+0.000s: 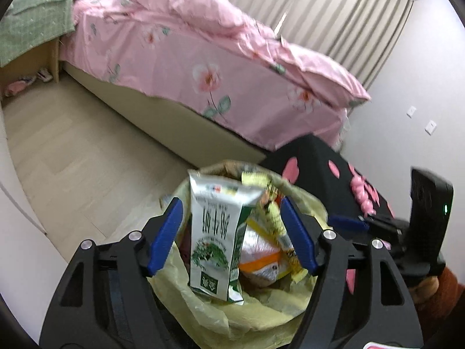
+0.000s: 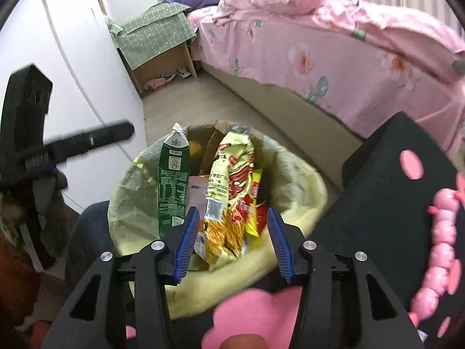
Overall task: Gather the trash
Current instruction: 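Carry the milk carton and gold wrapper to the trash bag and release both, then move both tools back over the table toward the remaining snacks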
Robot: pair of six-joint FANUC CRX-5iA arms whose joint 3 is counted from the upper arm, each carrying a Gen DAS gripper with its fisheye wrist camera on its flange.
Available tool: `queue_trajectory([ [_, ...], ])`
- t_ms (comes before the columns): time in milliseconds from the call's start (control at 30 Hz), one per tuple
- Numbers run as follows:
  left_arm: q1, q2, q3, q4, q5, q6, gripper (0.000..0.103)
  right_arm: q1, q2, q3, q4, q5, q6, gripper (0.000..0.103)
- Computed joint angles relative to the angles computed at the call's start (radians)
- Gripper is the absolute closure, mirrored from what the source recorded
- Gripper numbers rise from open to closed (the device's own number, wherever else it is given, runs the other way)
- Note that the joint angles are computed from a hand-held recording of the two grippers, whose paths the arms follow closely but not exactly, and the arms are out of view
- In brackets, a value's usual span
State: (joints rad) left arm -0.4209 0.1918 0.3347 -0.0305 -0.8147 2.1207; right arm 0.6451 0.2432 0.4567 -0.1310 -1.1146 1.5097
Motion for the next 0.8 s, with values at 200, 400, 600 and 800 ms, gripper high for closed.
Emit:
queue_trajectory([
  [200,-0.083,0.013,0.105,-0.141,-0.028,0.08,0.036,-0.02,-0.181,-0.195,0.09,0.111,-0.086,0.056],
  [400,-0.146,0.096,0.196,-0.07,0.003,-0.042,0.036,-0.061,-0.395,-0.427,0.269,0.194,-0.239,0.051],
  [600,-0.209,0.258,0.354,0.095,-0.024,-0.239,0.036,-0.114,-0.598,-0.625,0.45,0.162,-0.387,0.048],
  [800,-0.283,0.525,0.746,0.197,-0.19,-0.418,0.036,-0.219,-0.742,-0.778,0.577,0.117,-0.557,0.048],
])
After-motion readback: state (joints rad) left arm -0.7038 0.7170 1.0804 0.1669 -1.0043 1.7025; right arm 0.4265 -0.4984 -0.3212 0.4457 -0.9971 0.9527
